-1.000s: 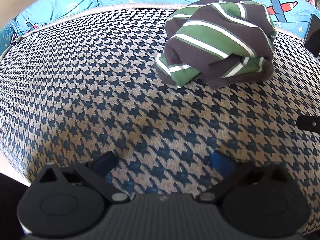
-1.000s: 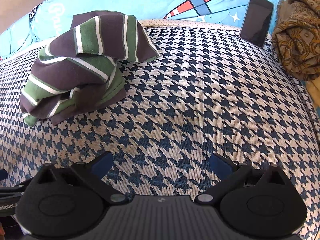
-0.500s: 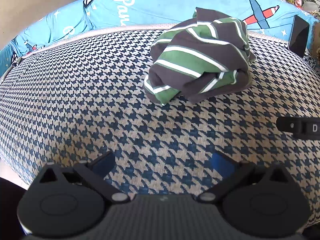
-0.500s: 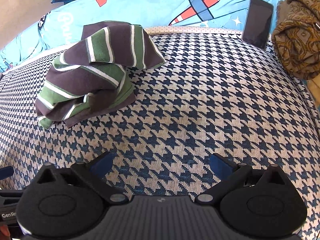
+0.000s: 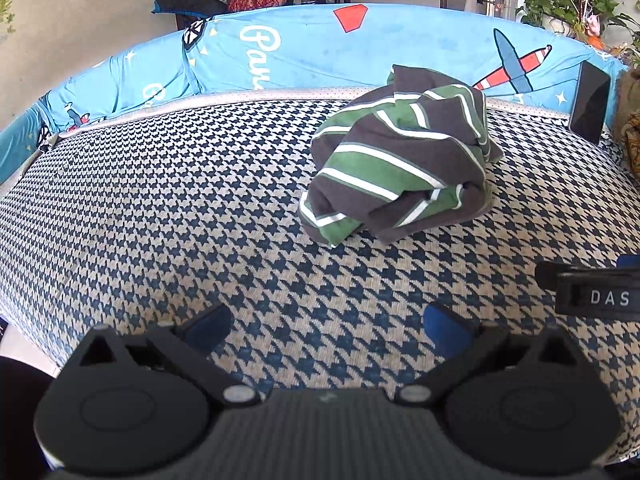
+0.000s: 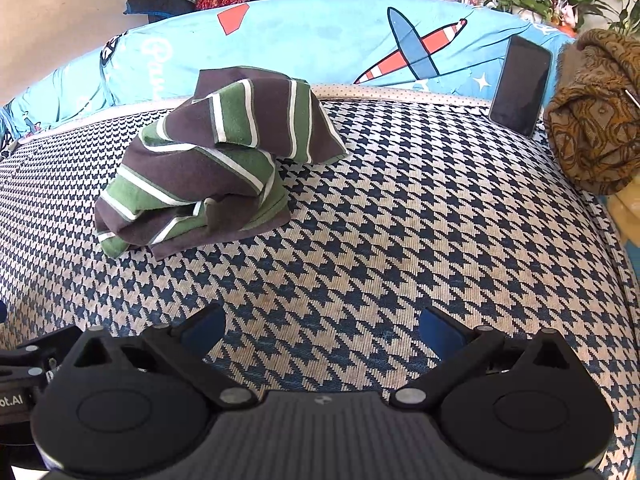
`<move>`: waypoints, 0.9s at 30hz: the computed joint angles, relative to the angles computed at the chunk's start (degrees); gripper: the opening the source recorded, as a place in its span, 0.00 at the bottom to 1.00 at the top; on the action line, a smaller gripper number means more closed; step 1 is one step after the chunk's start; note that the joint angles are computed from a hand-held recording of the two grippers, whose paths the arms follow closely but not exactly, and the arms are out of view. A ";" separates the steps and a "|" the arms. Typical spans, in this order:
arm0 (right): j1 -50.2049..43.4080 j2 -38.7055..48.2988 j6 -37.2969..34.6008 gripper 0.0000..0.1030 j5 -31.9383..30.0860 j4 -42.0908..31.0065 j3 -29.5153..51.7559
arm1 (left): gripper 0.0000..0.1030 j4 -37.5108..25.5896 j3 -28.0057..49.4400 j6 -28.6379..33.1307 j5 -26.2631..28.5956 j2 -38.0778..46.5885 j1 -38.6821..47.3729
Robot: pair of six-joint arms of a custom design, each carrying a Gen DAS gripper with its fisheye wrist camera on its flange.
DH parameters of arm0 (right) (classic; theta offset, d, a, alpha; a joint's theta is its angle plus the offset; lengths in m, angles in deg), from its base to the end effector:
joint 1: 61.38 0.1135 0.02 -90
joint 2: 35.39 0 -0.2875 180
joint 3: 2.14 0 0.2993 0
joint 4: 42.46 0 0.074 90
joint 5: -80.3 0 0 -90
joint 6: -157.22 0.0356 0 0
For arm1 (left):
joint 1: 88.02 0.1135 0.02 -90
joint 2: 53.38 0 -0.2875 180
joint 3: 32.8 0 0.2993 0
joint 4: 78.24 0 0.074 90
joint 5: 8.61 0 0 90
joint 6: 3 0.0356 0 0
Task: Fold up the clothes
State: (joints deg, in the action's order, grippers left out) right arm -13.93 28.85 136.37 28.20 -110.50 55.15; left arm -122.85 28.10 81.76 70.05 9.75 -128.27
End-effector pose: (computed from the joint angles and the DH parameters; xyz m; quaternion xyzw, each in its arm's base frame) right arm 0.1639 0.1462 0.2376 0.2182 0.9130 -0.0641 0.3388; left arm 0.2057 -0.1650 0.2789 0.2437 0.8934 -0.0568 0.3731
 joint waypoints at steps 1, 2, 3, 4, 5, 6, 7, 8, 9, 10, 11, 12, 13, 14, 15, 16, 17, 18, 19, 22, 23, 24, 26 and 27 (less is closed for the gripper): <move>0.22 0.26 0.25 1.00 0.29 -0.08 0.09 | 1.00 -0.14 0.21 -0.36 -0.29 0.12 -0.41; 0.48 0.41 0.49 1.00 0.61 -0.23 0.17 | 1.00 -0.10 0.41 -0.70 -0.63 0.38 -0.84; 0.73 0.54 0.73 1.00 0.94 -0.38 0.25 | 1.00 0.55 0.49 -0.88 -1.03 1.01 -1.24; 1.02 0.60 1.03 1.00 1.33 -0.54 0.29 | 1.00 0.70 0.32 -0.68 -1.11 0.77 -1.22; 1.32 0.61 1.36 1.00 1.72 -0.73 0.36 | 1.00 0.87 0.25 -0.52 -1.18 0.69 -1.13; 1.47 0.59 1.52 1.00 2.02 -0.80 0.41 | 1.00 1.05 0.34 -0.41 -1.05 0.83 -0.95; 1.72 0.52 1.77 1.00 2.34 -0.85 0.40 | 1.00 1.24 0.46 -0.29 -0.90 0.98 -0.77; 1.95 0.43 2.00 1.00 2.66 -0.88 0.38 | 1.00 1.31 0.54 -0.18 -0.76 1.00 -0.60; 2.14 0.31 2.18 1.00 2.94 -0.84 0.33 | 1.00 0.96 0.55 -0.07 -0.57 0.53 -0.44; 2.39 0.21 2.43 1.00 3.25 -0.82 0.31 | 1.00 0.99 0.65 0.15 -0.36 0.52 -0.20; 2.55 0.10 2.51 1.00 3.47 -0.76 0.27 | 1.00 1.01 0.75 0.39 -0.16 0.50 0.03; 2.80 0.00 2.65 1.00 3.74 -0.74 0.21 | 1.00 1.02 0.86 0.66 -0.06 0.44 0.17; 2.96 -0.01 2.77 1.00 3.94 -0.77 0.20 | 1.00 1.02 0.97 0.91 0.02 0.38 0.30; 3.17 0.10 3.01 1.00 4.15 -0.81 0.19 | 1.00 1.00 1.06 1.08 0.02 0.29 0.37; 3.27 0.13 3.14 1.00 4.27 -0.83 0.20 | 1.00 0.97 1.16 1.25 0.06 0.18 0.44; 3.38 0.16 3.29 1.00 4.38 -0.85 0.22 | 1.00 0.88 1.28 1.38 0.25 -0.02 0.52; 3.49 0.19 3.44 1.00 4.50 -0.88 0.24 | 1.00 0.75 1.39 1.54 0.43 -0.26 0.60; 3.80 0.26 3.83 1.00 4.73 -1.00 0.25 | 1.00 0.48 1.46 1.79 0.56 -0.69 0.76; 4.00 0.39 4.14 1.00 4.89 -1.20 0.35 | 1.00 0.27 1.53 2.00 0.53 -1.07 0.82; 4.27 0.68 4.81 1.00 5.09 -1.70 0.55 | 1.00 0.53 1.20 2.21 -1.17 -1.71 -0.11; 4.28 0.67 4.94 1.00 5.07 -1.73 0.55 | 1.00 0.36 1.18 2.50 -1.15 -2.06 -0.19; 4.28 0.64 5.03 1.00 5.04 -1.74 0.53 | 1.00 0.18 1.19 2.73 -1.11 -2.35 -0.28; 4.27 0.54 5.18 1.00 5.03 -1.70 0.46 | 1.00 -0.42 1.48 2.79 -0.81 -2.62 -0.34; 4.31 0.54 5.33 1.00 5.12 -1.76 0.49 | 1.00 -0.84 1.69 2.87 -0.61 -2.84 -0.25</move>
State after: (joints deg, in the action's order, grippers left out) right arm -9.62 29.40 141.70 33.33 -112.26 55.63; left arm -123.68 29.80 84.63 69.45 6.90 -128.52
